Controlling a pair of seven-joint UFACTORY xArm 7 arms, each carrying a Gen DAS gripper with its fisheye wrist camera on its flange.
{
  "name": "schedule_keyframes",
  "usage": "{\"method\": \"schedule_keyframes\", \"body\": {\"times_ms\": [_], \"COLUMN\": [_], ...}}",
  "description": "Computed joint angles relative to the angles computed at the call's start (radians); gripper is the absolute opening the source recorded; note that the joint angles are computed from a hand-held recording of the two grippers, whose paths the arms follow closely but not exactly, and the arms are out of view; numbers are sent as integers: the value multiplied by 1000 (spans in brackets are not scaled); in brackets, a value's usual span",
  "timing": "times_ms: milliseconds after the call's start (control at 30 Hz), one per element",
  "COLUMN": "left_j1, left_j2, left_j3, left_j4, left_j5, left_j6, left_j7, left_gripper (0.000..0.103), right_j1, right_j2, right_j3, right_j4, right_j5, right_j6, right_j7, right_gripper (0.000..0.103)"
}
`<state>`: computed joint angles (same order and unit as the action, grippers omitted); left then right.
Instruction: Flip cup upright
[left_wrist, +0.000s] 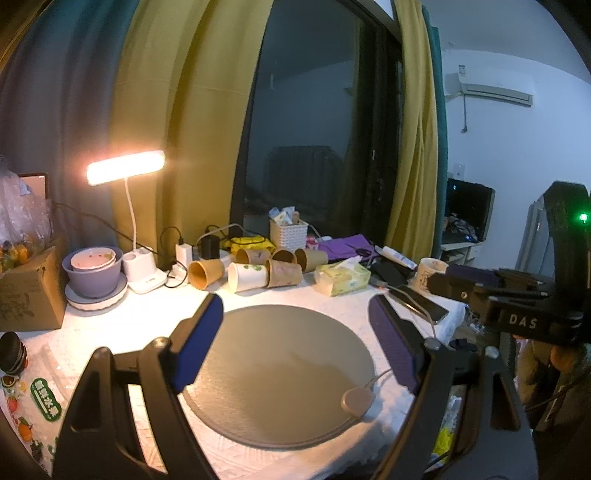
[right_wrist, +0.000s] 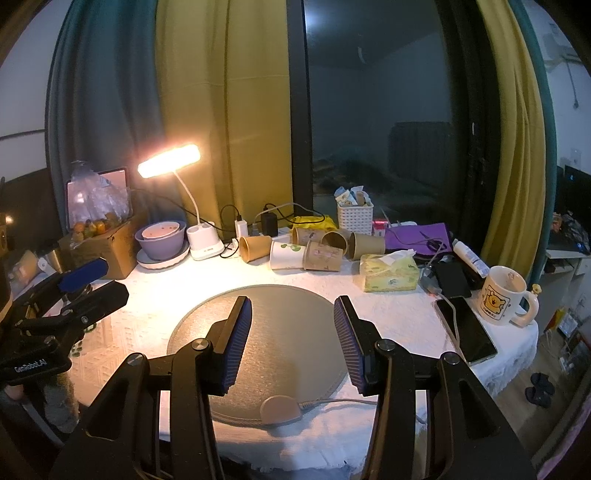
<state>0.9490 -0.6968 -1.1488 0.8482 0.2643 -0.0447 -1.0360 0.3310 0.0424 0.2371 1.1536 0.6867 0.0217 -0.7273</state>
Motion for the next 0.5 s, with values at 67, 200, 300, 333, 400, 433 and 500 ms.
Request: {"method": "schedule_keyframes", "body": {"times_ms": [67, 200, 300, 333, 400, 433, 500], "left_j1": [0, -2, -2, -3, -2, -4, -2], "left_j2": [3, 7, 8, 7, 8, 7, 9], "left_j3": [0, 1, 1, 1, 1, 1, 2], "left_j4": [1, 3, 3, 4, 3, 4, 3], "left_j5": [1, 1, 0, 0, 1, 1, 2], "left_j6": [0, 1, 1, 3, 1, 3, 1], "left_j7": [2, 6, 6, 5, 6, 7, 8], "left_gripper": [82, 82, 82, 82, 82, 82, 82], "right_j1": [0, -3, -3, -4, -3, -3, -3], "right_j2": [0, 1, 1, 1, 1, 1, 1], "right_j3": [1, 2, 2, 2, 2, 2, 2], "right_j4": [0, 2, 1, 2, 2, 1, 2], "right_j5": [3, 19, 20, 25, 25, 23, 29], "right_j6": [-1, 1, 1, 1, 1, 1, 1], "right_j7": [-3, -19, -20, -25, -24, -23, -28], "right_gripper": [49, 49, 49, 49, 49, 49, 49]}}
